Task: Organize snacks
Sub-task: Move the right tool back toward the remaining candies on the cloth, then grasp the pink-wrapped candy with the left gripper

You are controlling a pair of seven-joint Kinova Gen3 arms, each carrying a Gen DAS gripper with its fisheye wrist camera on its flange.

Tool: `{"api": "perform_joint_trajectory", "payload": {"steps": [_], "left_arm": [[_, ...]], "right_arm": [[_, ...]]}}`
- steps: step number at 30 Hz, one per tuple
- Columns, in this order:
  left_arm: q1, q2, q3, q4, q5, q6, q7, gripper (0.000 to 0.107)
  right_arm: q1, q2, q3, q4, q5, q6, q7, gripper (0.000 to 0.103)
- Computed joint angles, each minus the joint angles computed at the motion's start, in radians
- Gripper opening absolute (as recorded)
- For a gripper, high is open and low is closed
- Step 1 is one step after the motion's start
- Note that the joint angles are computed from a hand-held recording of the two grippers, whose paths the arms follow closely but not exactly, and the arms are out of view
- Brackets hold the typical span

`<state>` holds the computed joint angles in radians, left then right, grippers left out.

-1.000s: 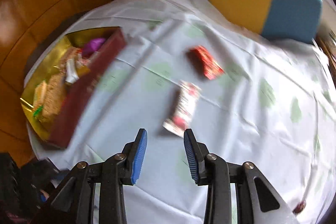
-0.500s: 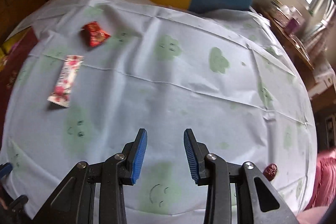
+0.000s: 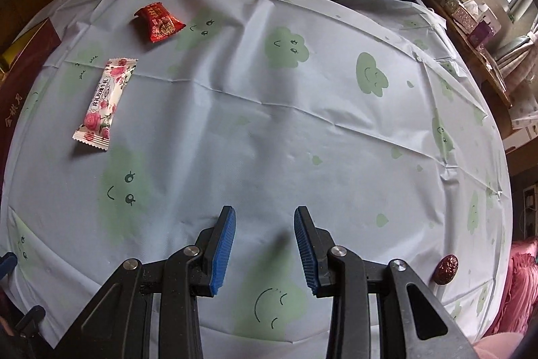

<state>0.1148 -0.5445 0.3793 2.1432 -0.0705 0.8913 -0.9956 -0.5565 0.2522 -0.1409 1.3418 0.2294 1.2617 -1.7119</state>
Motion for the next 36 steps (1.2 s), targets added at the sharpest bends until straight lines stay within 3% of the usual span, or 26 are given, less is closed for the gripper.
{"api": "perform_joint_trajectory", "payload": {"steps": [15, 23, 28, 36], "left_arm": [[-0.005, 0.026, 0.007, -0.023, -0.010, 0.028, 0.016, 0.060], [-0.010, 0.072, 0.008, -0.080, -0.020, 0.101, 0.053, 0.056], [-0.008, 0.104, -0.037, -0.135, -0.025, 0.122, 0.065, 0.046], [-0.006, 0.274, -0.116, -0.267, -0.042, 0.097, 0.057, 0.045]], "right_arm": [[0.001, 0.023, 0.007, -0.014, -0.001, 0.000, 0.009, 0.037], [0.002, 0.027, 0.009, -0.023, -0.005, 0.009, 0.007, 0.038], [0.003, 0.034, 0.011, -0.035, -0.009, 0.019, 0.008, 0.038], [0.001, 0.041, 0.013, -0.046, -0.008, 0.029, 0.005, 0.038]]}}
